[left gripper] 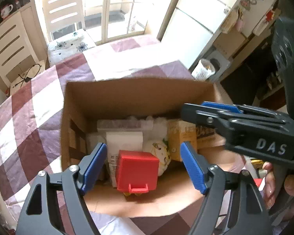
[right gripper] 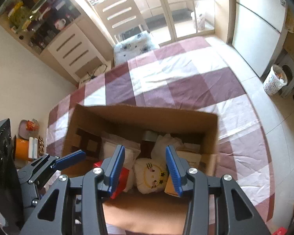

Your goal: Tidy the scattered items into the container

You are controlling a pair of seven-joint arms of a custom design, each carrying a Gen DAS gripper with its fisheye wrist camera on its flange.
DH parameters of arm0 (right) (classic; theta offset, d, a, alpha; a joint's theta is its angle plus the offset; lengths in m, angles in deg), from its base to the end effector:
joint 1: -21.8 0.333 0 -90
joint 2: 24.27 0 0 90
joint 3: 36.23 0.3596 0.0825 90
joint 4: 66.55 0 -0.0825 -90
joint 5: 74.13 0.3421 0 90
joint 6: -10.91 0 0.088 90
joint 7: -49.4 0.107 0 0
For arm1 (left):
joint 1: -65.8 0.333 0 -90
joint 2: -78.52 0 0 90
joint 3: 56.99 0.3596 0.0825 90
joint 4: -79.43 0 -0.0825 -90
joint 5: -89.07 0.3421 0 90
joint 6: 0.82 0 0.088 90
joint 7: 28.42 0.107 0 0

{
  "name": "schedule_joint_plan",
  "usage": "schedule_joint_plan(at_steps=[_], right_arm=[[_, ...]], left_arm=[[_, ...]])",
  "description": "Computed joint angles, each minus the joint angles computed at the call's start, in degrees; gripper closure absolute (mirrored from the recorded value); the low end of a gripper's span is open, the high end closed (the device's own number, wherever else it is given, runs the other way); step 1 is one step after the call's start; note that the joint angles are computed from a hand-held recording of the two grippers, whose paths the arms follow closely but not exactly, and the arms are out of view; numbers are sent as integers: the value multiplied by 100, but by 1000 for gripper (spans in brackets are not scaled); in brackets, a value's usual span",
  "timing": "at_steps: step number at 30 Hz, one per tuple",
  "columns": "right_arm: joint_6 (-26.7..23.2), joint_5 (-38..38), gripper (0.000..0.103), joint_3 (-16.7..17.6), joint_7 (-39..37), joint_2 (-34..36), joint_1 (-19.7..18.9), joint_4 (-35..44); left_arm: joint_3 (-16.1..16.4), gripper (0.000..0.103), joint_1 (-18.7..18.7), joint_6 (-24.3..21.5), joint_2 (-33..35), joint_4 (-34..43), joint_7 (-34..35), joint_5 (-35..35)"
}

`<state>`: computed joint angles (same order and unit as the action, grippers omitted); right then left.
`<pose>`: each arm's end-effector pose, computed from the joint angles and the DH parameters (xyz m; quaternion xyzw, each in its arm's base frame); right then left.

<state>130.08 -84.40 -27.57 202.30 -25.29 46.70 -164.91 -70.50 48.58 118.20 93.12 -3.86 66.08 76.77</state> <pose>0.4608 0.2959 0.6662 -0.5182 0.8297 -0.0756 0.1930 0.5555 -0.3168 0.6325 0.4855 -0.8445 0.2256 0.0125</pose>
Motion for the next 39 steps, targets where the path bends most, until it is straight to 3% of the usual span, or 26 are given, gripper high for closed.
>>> schedule_joint_plan(at_steps=[9, 15, 24, 28, 39], right_arm=[[-642, -295, 54, 111, 255, -213, 89, 453], [-830, -281, 54, 268, 641, -416, 229, 231], [-1273, -511, 54, 581, 1831, -570, 537, -208], [-1508, -651, 54, 647, 2124, -475, 673, -163], [-1900, -813, 54, 592, 1960, -171, 887, 199]], left_arm=[[113, 17, 182, -277, -134, 388, -367, -83], [145, 12, 221, -211, -603, -214, -673, 164], [72, 10, 215, -152, -1233, -1411, -1132, 748], [13, 10, 180, -147, -1272, -1554, -1221, 934], [-57, 10, 3, -225, -1163, -1452, -1503, 1449]])
